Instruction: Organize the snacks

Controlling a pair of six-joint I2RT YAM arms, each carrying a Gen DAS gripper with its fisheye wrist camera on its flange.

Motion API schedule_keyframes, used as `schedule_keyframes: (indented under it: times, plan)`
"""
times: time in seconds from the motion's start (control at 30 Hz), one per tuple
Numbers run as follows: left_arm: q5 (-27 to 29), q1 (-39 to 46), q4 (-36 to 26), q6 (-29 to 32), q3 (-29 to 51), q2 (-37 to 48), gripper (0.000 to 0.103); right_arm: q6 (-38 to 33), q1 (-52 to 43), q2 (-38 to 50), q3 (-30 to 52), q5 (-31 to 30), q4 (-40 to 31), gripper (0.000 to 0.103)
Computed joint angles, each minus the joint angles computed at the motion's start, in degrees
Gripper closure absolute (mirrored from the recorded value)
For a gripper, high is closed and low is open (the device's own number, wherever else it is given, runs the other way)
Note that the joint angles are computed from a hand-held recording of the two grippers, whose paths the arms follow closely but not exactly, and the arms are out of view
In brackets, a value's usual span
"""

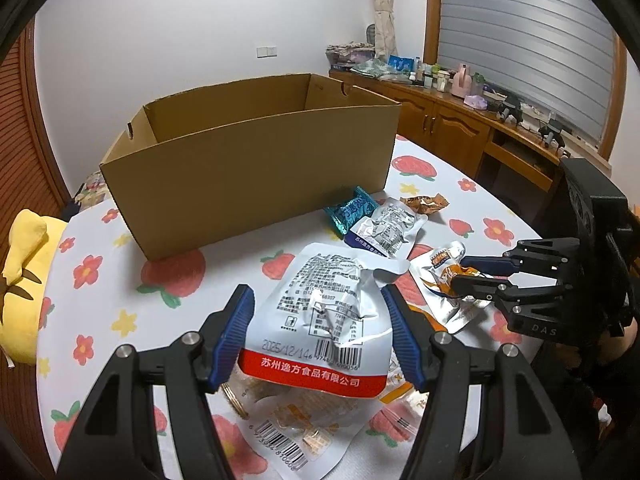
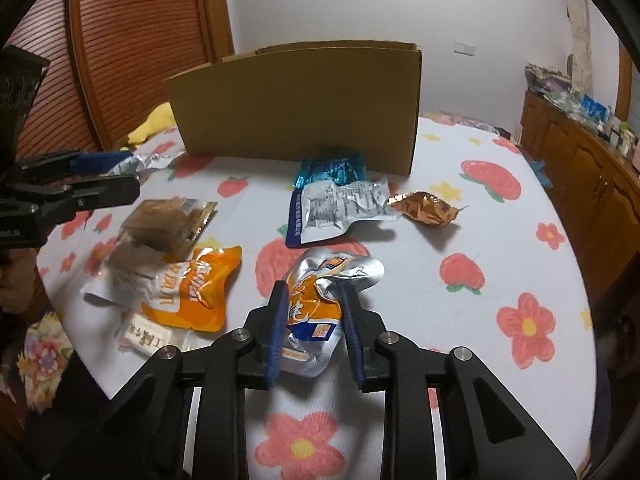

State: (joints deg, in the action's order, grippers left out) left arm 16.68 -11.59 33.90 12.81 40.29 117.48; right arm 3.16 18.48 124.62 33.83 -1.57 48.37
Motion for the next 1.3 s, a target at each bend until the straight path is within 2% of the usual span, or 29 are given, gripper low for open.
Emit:
schedule_keyframes:
  times: [0.23, 0.27, 0.47, 0.63, 0.83, 1.1, 1.3]
  plan:
    - [0.02, 0.1, 0.36, -0.3, -0.26, 0.02, 0.038, 0.9, -0.7, -1.12, -1.09, -1.76, 1.14, 0.085]
    - [0.09, 0.14, 0.53, -0.33, -0.36, -0.06, 0.038, 0.97, -0.62, -1.52, -1.52, -1.47, 1.6, 0.094]
    - [0.11, -0.07, 0.71, -0.89, -0.71, -0.55, 0.038, 0.71, -0.04, -2.68, -1.39, -0.99, 0.17, 0.095]
    - [-0.05, -0.02, 0.99, -0.94, -0.93, -0.71, 0.038, 0.91, 0.25, -3.74, -2.67, -0.26, 1.63, 0.096]
    - [0.47, 0.46, 1.1, -1.7, -1.49, -2.52, 0.038, -0.49, 1.23, -7.95, -4.2, 1.16, 0.39, 0.096]
    - [1.31, 1.52, -2.88, -2.28, 2.5, -5.8, 0.038, -4.12, 1.36, -16.81, -3.34, 2.29, -5.95, 0.096]
    - [1.26, 2.5, -7.68, -2.21, 8.87, -6.62, 0.038, -7.09, -0.18, -21.0, 2.93, 1.72, -13.3, 0.096]
